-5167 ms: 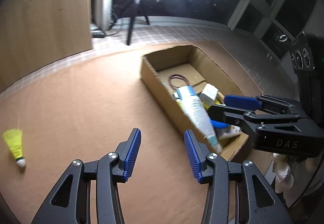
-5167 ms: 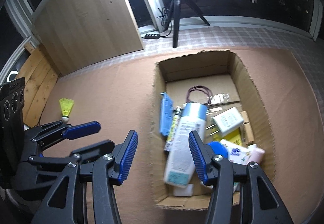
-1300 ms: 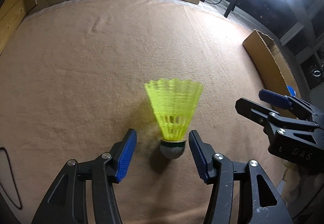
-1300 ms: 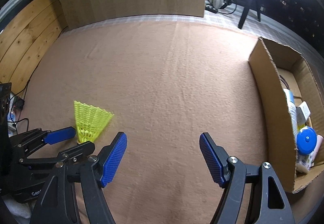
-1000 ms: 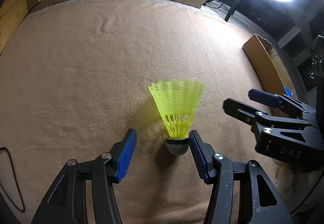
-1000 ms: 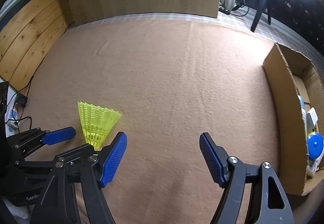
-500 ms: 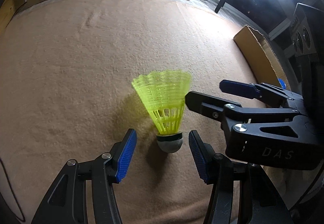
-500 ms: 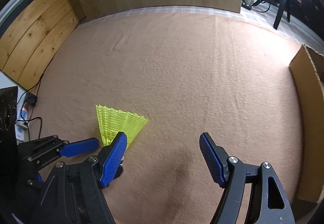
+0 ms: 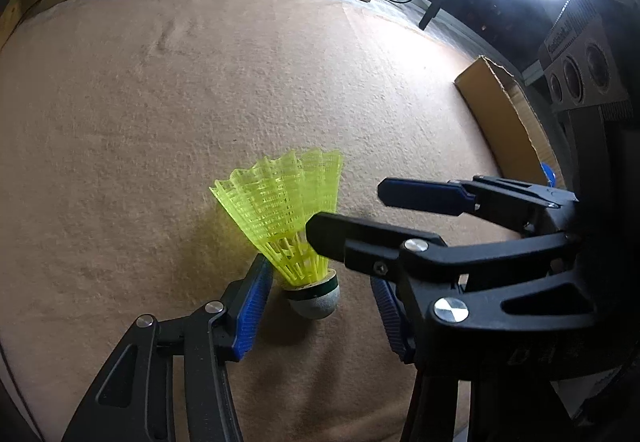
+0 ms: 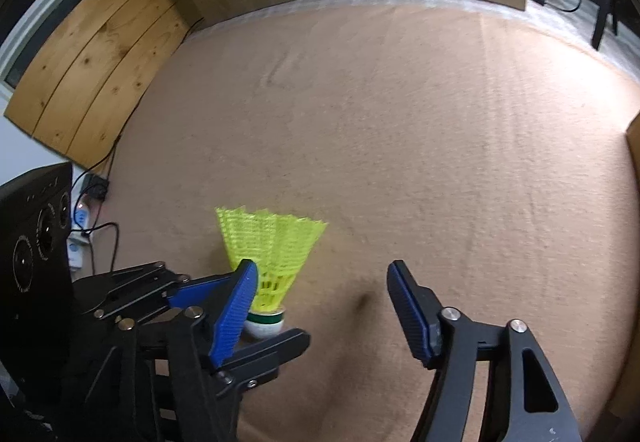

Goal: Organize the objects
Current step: 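Set the shuttlecock down in front of the right tool and open the left tool, then grasp the shuttlecock base with the right tool, then carry the shuttlecock into the box with the right tool and release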

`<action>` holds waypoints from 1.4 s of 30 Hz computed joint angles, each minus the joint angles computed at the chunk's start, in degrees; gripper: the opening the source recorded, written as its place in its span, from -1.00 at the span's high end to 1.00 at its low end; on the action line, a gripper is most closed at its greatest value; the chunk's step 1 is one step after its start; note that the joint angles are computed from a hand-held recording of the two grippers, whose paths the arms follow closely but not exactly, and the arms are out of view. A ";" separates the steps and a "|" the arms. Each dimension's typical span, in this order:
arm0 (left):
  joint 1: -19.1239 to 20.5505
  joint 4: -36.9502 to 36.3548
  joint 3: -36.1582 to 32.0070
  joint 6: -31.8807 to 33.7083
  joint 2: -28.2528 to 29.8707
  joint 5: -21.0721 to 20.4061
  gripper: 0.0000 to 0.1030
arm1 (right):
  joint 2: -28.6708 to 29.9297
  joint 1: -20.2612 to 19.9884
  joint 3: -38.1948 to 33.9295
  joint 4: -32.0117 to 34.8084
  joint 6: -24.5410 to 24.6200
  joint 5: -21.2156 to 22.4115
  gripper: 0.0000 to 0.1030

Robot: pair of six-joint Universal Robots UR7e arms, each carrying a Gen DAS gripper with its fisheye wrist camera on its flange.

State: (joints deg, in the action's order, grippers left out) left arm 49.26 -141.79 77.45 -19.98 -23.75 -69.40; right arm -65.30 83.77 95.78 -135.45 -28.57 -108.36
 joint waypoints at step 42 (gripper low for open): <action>-3.03 1.20 -7.73 2.07 3.93 -1.30 0.30 | -2.45 -1.00 -3.04 4.92 -1.23 5.29 0.49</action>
